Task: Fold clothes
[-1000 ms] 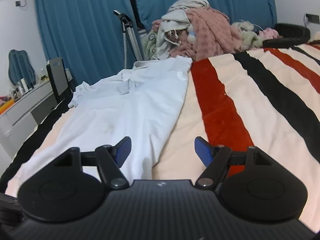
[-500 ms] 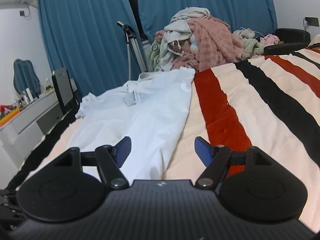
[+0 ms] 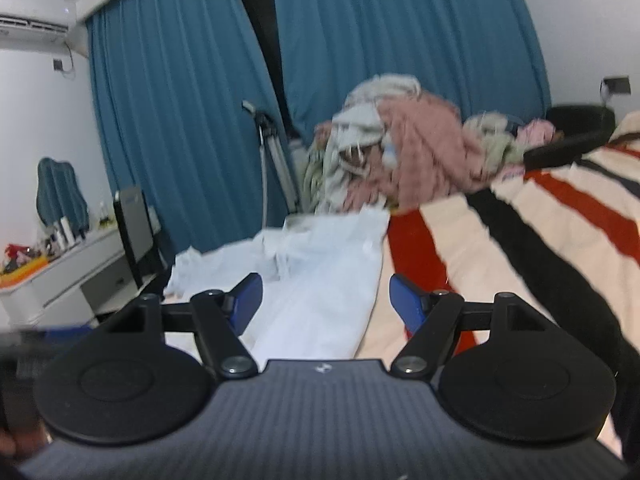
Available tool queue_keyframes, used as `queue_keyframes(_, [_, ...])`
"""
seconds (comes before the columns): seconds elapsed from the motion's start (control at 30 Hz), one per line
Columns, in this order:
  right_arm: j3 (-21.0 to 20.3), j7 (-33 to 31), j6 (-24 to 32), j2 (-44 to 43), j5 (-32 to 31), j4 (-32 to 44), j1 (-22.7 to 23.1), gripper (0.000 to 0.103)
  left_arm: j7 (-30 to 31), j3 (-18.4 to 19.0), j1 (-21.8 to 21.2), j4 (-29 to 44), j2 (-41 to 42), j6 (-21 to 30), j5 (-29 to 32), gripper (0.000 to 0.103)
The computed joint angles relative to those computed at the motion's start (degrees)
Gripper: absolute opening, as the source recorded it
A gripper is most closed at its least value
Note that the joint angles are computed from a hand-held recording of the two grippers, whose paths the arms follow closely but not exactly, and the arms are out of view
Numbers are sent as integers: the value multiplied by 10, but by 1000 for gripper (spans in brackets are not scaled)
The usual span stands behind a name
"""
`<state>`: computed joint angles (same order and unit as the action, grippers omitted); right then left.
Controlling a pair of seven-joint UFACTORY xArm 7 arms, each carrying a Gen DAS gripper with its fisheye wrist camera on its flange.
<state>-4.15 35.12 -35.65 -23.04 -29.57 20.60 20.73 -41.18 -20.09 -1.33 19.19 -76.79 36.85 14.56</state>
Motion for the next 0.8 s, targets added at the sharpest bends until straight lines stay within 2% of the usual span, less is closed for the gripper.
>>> queue_keyframes(0.07, [22, -22, -1, 1, 34, -9, -17, 72, 8, 4, 12, 12, 42, -40, 7, 103])
queue_keyframes(0.17, [20, -33, -21, 30, 30, -3, -15, 72, -8, -11, 27, -3, 59, -76, 12, 103])
queue_keyframes(0.27, [13, -14, -45, 67, 0, 11, -13, 73, -13, 2, 27, -21, 60, -79, 7, 103])
queue_keyframes(0.33, [17, 4, -47, 87, -14, 23, -19, 72, 1, 27, 26, -24, 54, -67, 7, 103])
queue_keyframes(0.4, [40, -11, -46, 98, -2, 29, -30, 54, 21, 52, 27, -27, 42, -53, 6, 103])
queue_keyframes(0.43, [51, -22, -45, 102, 7, 32, -34, 50, 27, 60, 32, -30, 30, -47, 6, 103])
queue_keyframes(0.53, [62, -8, -24, 140, -25, 67, -28, 55, 57, 83, 45, -35, -2, -24, 8, 103])
queue_keyframes(0.57, [72, -9, -1, 155, -29, 89, -26, 66, 68, 93, 52, -36, -14, -17, 9, 103])
queue_keyframes(0.63, [94, -26, 47, 187, -22, 136, -20, 73, 88, 117, 64, -40, -40, -8, 5, 103])
queue_keyframes(0.67, [108, -45, 66, 205, -9, 160, -17, 73, 100, 133, 72, -43, -56, -1, 2, 103])
queue_keyframes(0.73, [123, -29, 99, 255, -47, 231, -12, 73, 117, 157, 93, -50, -84, 6, -5, 103])
queue_keyframes(0.8, [156, -30, 138, 316, -69, 314, -13, 73, 125, 179, 117, -59, -105, 12, -16, 103])
